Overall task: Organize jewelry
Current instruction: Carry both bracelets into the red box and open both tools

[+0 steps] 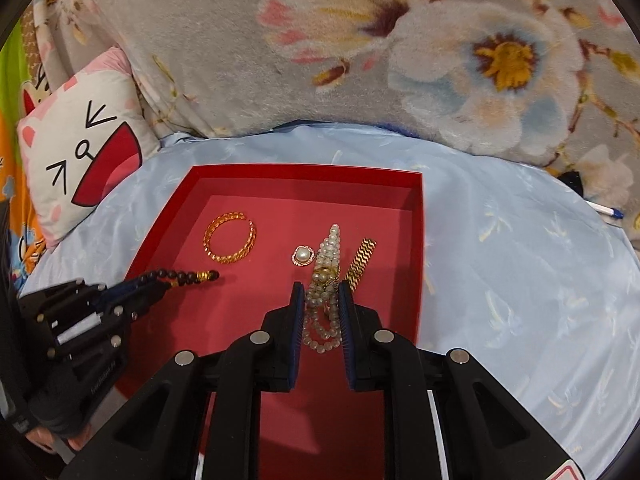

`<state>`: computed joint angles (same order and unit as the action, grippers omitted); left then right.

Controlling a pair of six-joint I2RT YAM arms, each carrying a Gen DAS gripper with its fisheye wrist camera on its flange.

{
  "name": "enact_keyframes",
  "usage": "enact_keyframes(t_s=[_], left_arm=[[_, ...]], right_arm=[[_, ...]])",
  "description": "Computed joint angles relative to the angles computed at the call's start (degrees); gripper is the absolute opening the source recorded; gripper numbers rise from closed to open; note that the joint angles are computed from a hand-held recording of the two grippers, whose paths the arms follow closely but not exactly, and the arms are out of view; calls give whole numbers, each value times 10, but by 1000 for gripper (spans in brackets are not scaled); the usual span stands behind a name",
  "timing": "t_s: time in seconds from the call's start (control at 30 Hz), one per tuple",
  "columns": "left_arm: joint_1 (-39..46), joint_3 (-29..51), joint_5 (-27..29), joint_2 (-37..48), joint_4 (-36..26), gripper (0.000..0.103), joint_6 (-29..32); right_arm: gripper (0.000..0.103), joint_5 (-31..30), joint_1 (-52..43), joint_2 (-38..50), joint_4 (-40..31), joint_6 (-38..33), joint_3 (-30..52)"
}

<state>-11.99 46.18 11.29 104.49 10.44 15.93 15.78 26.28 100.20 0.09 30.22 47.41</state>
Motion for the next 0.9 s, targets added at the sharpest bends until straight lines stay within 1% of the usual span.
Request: enact_keyframes(t_s=[0.17,0.37,0.43,0.6,0.67,0.73,0.83,0.9], left_arm=[[4,18,2,33,3,8,1],[9,24,11,47,3,9,0],[12,26,15,49,-1,12,0],[12,18,12,42,9,34,-4],[13,12,13,38,13,37,-3],[13,8,12,34,16,42,-4],[19,5,24,24,8,45,-6],[23,-4,30,11,8,58,-7]], right_arm=[[16,-30,-25,71,-36,-7,80],[16,-29,-27,124,-73,-16,139],[16,-30,-28,137,-78,-18,150],[18,-29,-27,156,-75,-20,162],[18,-23,-24,154,-66,-22,157],[18,-19,-22,147,-54,-21,148],[18,-16,-20,124,-38,-19,123],[18,-1,-15,102,-29,-20,100]])
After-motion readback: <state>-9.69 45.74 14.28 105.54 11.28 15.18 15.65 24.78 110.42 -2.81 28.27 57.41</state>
